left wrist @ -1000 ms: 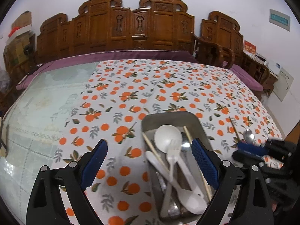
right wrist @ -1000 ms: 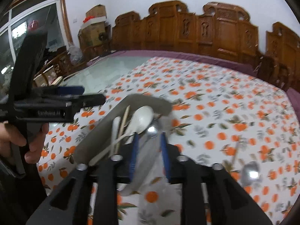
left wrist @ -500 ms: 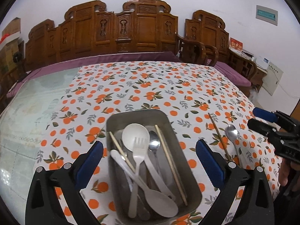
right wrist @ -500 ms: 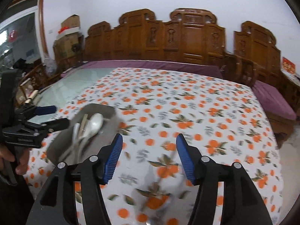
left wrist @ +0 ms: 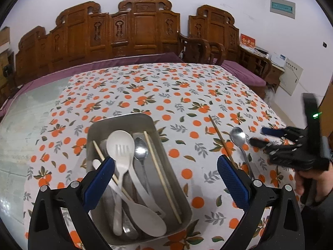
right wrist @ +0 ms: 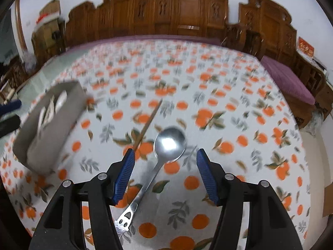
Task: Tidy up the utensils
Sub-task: 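Grasp the steel spoon lying on the tablecloth with the right tool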
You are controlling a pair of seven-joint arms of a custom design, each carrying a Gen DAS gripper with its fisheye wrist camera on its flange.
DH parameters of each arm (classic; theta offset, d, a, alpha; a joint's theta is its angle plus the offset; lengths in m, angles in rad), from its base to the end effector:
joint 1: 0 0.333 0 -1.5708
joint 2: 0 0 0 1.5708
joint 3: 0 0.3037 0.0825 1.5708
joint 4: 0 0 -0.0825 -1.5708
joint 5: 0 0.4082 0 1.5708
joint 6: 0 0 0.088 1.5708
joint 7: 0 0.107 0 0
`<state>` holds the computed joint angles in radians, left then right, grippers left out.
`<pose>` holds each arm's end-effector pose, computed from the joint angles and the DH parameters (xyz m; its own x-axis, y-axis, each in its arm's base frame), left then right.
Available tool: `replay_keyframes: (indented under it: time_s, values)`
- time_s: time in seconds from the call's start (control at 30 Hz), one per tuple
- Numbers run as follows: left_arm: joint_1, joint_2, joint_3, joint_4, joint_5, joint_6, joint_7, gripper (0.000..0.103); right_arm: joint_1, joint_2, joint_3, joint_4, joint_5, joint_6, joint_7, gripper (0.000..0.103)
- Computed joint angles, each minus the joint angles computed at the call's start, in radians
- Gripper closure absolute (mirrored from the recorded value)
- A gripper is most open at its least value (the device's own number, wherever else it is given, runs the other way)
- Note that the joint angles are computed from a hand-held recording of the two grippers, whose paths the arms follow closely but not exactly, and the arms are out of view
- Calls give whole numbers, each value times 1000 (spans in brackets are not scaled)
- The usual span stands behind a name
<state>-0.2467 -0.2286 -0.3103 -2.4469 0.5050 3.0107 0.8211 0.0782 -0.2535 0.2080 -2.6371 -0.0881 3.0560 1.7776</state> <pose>0.4215 -0.3084 0.4391 -0.3251 -0.9434 0.0660 -0.6700 0.1805 -0.7201 0.4586 0.1412 0.3759 0.1807 -0.9834 -0.0161 -0.7729 -0.1318 -0.6207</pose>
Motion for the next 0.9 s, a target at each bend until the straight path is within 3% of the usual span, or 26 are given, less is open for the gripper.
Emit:
replay_keyframes:
  time_s: [0.2, 0.33, 0.47, 0.63, 0.77, 0.9]
  values:
    - [-10, 13, -10, 8, 13, -6, -4, 8, -14, 70, 24, 40, -92, -50, 67, 40]
    - [-8, 12, -17, 9, 30, -3, -19, 8, 9, 95, -9, 55, -134, -55, 100, 43]
    - [-11, 11, -18, 9, 37, -6, -26, 8, 57, 78, -49, 53, -96, -93, 73, 56]
    - [-13, 9, -22, 10, 46, -8, -37, 8, 98, 65, -78, 54, -29, -136, -2, 64]
    - [-8, 6, -36, 14, 69, -14, -61, 8, 101, 55, -88, 57, -11, -165, -31, 90]
    - [-12, 7, -44, 19, 87, -22, -78, 8, 128, 58, -124, 64, 77, -183, -130, 96]
